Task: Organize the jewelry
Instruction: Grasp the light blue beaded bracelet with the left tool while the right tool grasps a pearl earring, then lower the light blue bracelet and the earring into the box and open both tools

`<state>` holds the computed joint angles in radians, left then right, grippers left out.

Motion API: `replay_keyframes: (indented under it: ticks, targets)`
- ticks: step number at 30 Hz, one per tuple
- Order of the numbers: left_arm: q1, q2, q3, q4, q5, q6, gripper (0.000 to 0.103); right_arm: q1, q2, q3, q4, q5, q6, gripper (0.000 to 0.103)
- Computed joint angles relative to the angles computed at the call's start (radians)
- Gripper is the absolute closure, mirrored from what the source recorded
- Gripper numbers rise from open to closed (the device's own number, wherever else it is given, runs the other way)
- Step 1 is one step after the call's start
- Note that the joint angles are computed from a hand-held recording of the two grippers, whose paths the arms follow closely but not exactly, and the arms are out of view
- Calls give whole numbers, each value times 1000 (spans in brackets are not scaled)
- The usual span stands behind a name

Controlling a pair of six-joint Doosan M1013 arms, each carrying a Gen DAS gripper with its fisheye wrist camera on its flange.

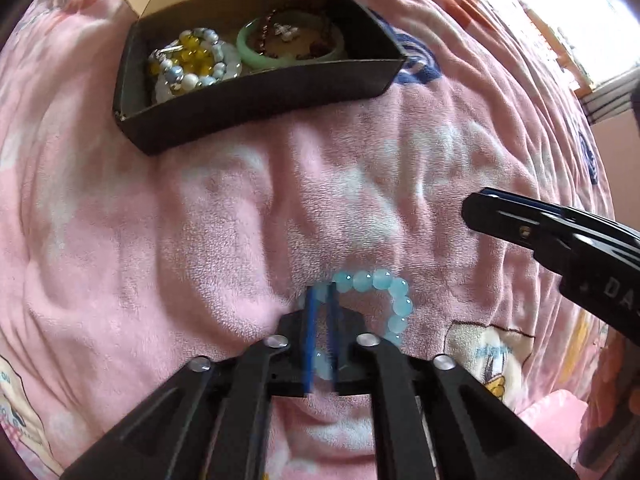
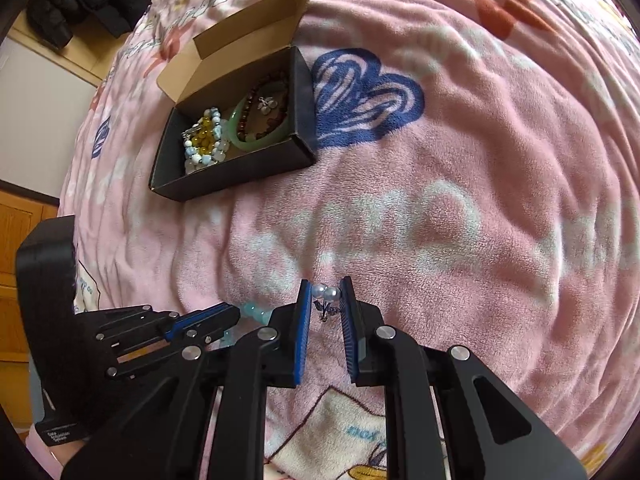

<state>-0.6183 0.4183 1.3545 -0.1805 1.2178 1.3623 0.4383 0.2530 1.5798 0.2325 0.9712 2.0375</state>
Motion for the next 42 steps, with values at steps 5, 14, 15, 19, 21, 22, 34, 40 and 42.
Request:
replay_keyframes:
  ticks: [5,14,15,19,21,22,34,40,42]
  targets:
    - [-17,-8,1,42,-15,-22,45,-1,-1,6,12,-2,-5,88]
    - [5,-16,9,-42,-58,24,46,-10,-15,15,1,-9,13,88]
    - [3,-14,5,-37,-54,29,46,-11,-16,16,2,-10,13,88]
    - [3,13,-7,-35,-7,12,57,-12,-15,15,2,-11,18,88]
    - [10,20,-3,-69,-5,9,61,-12,-15,15,4,-12,16,88]
    - [7,19,0,-60,-8,9,66,-11,-14,15,4,-11,15,88]
    - [18,-44,78,-55,-73,13,91,-13,-15,22,8,-18,26,88]
    - [-5,-96,129,-84,-108,52,91,-18,-22,29,21,-29,32,88]
    - [-5,-115,147,-94,-132,44,91,-17,-27,30,15,-28,31,88]
